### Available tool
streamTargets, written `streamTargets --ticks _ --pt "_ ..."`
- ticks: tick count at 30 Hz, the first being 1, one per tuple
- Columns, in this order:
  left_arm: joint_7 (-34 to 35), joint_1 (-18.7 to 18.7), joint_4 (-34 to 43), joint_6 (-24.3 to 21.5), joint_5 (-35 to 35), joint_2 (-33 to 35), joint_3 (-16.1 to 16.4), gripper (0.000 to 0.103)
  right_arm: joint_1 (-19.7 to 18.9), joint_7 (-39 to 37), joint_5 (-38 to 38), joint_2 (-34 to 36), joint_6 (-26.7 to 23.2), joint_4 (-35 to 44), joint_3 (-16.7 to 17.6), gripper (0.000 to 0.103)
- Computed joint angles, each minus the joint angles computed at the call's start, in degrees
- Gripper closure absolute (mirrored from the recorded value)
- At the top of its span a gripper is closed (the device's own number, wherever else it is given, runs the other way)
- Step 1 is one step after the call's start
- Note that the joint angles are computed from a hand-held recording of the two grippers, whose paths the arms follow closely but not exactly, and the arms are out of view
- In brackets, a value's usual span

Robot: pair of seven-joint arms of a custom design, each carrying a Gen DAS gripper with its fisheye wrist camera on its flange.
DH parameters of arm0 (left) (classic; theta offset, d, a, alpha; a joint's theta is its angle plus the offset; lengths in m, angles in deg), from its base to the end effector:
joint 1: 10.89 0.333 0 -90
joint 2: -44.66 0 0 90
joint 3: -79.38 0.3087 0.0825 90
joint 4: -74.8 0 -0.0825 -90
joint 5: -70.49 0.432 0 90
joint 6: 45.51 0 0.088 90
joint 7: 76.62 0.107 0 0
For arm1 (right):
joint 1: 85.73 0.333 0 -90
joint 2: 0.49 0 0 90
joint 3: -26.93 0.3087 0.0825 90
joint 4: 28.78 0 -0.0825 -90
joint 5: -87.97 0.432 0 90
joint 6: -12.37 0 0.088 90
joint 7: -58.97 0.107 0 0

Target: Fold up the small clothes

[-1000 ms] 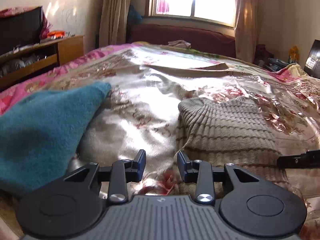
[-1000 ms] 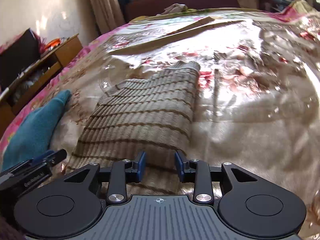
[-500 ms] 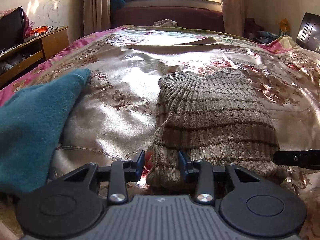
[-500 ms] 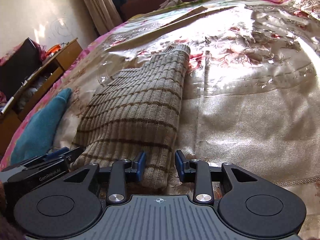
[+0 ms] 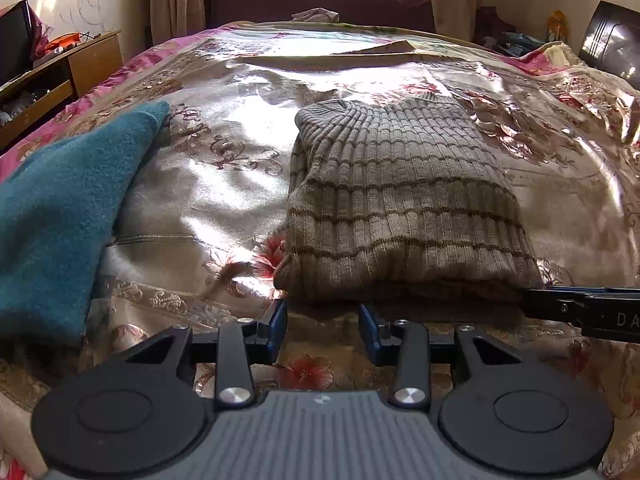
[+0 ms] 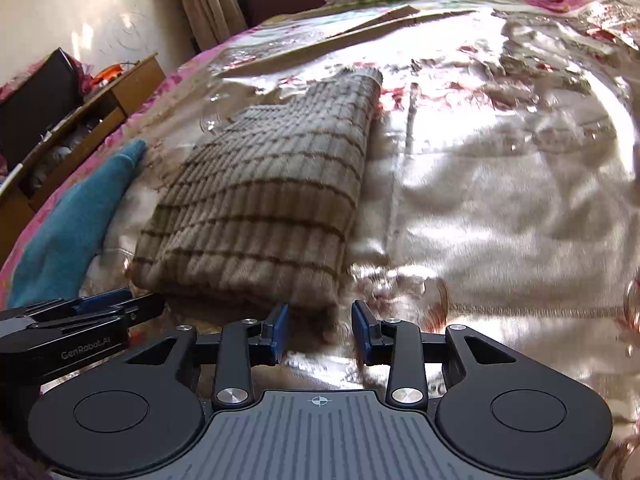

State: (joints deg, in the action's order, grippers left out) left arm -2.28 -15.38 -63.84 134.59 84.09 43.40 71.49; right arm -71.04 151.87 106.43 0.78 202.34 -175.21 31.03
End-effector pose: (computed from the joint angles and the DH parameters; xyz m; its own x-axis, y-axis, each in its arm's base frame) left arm 0.5468 -0.1413 0.3606 -0.1887 -0.9818 0.0217 -0.7246 0.1243 -0.6779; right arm 0.5053 0.1368 0.2958 0.0135 -0.9791 -0.2031 -0.7624 0.1214 -0.6356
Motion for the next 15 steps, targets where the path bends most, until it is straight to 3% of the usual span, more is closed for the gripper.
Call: streamTargets --ticks 6,15 --pt "6.74 -2.14 -1.16 0.67 -7.25 -0.65 0.74 0.058 2.39 -7.52 9.59 -1.1 0.93 -0.89 0.06 0.069" --pt "19.57 -6.43 -1.86 0.05 -21.51 -1.43 2.51 0.057 8.47 -35.39 40.95 -0.73 0.78 2.8 -0.14 0.064"
